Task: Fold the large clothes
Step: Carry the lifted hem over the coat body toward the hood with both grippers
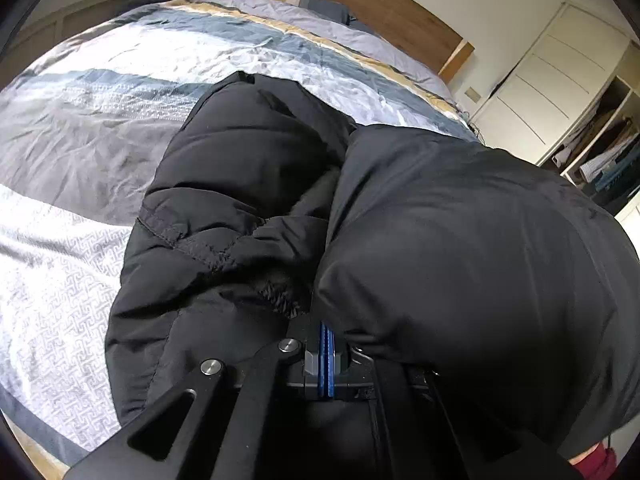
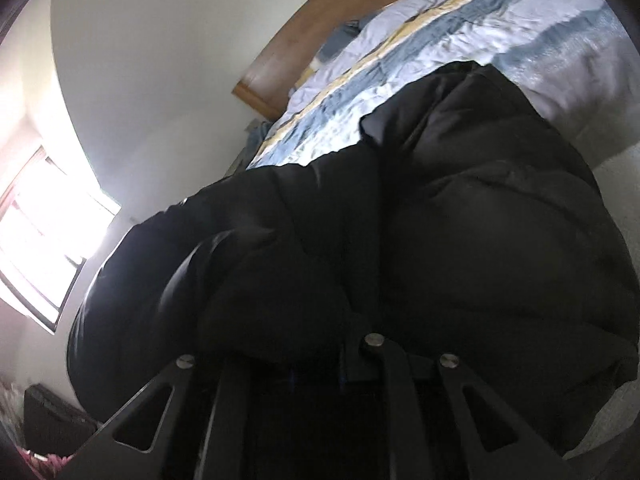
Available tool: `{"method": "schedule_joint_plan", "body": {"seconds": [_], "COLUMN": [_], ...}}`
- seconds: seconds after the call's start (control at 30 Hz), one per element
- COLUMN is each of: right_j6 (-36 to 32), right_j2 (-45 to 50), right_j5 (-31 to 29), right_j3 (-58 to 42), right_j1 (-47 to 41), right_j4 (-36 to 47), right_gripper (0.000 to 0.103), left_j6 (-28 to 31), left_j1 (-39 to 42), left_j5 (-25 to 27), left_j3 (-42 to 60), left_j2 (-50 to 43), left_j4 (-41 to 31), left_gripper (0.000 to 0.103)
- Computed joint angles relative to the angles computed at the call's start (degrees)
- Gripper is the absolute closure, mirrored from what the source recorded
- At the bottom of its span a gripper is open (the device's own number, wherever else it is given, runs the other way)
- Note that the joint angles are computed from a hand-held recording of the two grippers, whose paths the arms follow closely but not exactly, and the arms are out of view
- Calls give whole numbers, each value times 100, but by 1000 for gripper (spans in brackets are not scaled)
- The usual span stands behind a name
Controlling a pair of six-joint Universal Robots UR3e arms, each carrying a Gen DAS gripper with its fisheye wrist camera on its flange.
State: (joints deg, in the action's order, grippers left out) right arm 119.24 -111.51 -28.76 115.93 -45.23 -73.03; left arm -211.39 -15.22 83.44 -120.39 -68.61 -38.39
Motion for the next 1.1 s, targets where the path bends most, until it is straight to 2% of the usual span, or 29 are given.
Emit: {"method": "schedule_joint_plan", "body": {"seconds": [0.2,0.27,0.37,0.4,0.5,0.63,0.7,0.73,0.8,0.83,0.93,1.03,1.1], "right_j6": [692,868,1145,1065,529,-640,-1274,-1403,-1123,-686,1624,3271,3914], "right_j2": [-170,-259,-442,-574,-863,-1175,-1250,-1219,-994,-883,-224,768,1537], "right_j5": [-232,-369,-718,-802,-937,-1044,-1032,-984,-767,-652,-703,-1207,-1608], "right_j3": [32,6,-124,-176,-385,-1050,-1563,-1811,-2282,-2376,-2452,-2880,-3392], "right_j1": [203,247,277,188,-292,-1292,-1706,-1765,-1486,-1164,355,1681,2453], "right_j4": [-752,-944,-1176,-1003,-95,1724,2659,2910,2743,2259,-579,-2665,-3441], "right_gripper": [84,78,60,50,48,48,48,48,48,48,47,47,46], "left_j6": [-62,-84,-197,-221,-252,-209,-116,-70,-60,-52,30,133,213], "left_j1": [115,165,202,217,153,190,277,336,299,270,194,55,-39], "left_j5": [28,70,138,146,273,366,414,396,488,543,657,693,743], "left_j3": [-82,-103,-111,-72,58,165,359,483,898,1086,1864,2942,3618], "left_j2": [496,652,899,936,964,1360,1533,1487,1130,993,235,-894,-1589], "left_j4": [-485,-661,-946,-1025,-1224,-1769,-2042,-2070,-2030,-2033,-1917,-1792,-1786], "left_gripper": [103,103,103,103,103,103,99,94,82,72,56,52,48]}}
